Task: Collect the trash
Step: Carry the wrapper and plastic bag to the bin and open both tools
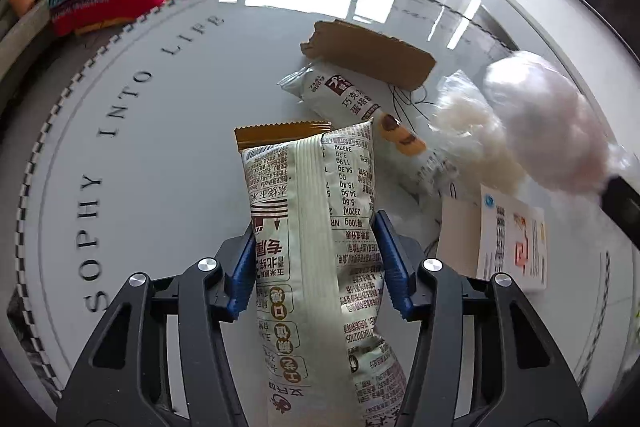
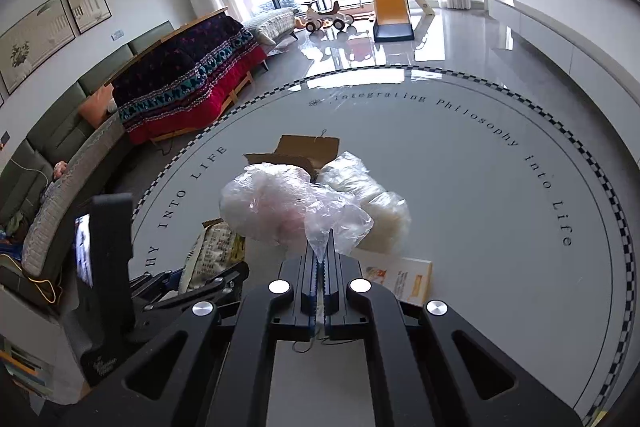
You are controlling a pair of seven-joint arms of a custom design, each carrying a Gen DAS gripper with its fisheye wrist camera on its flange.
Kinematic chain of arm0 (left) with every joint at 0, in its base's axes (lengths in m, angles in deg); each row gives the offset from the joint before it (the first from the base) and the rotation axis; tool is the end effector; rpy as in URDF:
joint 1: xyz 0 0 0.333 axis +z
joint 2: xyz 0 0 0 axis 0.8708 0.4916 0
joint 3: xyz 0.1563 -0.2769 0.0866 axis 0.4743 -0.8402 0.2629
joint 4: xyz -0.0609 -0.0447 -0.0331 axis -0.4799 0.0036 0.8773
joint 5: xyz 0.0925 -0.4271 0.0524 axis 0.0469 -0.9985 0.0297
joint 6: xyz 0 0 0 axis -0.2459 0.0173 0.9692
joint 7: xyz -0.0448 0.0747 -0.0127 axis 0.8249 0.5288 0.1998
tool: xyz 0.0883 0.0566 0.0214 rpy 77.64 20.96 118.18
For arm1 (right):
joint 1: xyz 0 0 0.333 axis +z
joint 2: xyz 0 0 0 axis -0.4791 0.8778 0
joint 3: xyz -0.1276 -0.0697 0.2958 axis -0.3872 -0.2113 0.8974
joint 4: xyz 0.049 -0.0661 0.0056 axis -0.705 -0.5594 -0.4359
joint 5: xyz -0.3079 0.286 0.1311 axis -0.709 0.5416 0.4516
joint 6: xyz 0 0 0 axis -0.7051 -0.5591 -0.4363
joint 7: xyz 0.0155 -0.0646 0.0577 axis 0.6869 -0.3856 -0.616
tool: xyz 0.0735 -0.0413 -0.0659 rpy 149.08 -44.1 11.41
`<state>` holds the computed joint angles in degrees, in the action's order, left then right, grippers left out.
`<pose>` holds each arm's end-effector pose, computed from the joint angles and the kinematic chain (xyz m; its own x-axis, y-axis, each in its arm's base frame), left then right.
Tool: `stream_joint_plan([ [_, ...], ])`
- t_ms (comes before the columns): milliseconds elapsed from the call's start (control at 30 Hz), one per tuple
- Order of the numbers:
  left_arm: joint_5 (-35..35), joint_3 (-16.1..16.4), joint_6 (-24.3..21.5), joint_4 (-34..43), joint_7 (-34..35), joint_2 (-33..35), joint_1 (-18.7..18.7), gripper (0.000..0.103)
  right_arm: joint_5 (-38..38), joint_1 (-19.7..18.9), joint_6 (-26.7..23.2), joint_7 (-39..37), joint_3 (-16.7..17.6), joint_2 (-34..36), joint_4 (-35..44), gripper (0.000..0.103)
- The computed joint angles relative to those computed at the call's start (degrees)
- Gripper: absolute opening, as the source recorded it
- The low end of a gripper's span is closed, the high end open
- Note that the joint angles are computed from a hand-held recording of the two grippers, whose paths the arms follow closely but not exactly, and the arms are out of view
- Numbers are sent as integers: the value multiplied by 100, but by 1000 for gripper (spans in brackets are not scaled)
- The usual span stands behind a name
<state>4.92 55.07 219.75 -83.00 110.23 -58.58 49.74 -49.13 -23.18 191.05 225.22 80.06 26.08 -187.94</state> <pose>0.6471 -0.2355 0.3726 -0.3576 -0.9266 0.1160 -0.8265 0.2562 -0.5012 0.5694 0.1069 0.3996 -0.2343 -0.9298 -0.2838 -0.6489 0.3669 -0.6665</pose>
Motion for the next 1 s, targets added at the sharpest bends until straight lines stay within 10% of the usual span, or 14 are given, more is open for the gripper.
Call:
stream_joint_plan([
  [400, -1697, -266, 390, -960, 1867, -925, 593, 53, 218, 381, -498, -59, 283, -7, 228, 2],
  [1000, -3104, 695, 622, -2032, 3035, -2038, 1241, 53, 1903, 1604, -687, -1949, 811, 1039, 1575, 2],
])
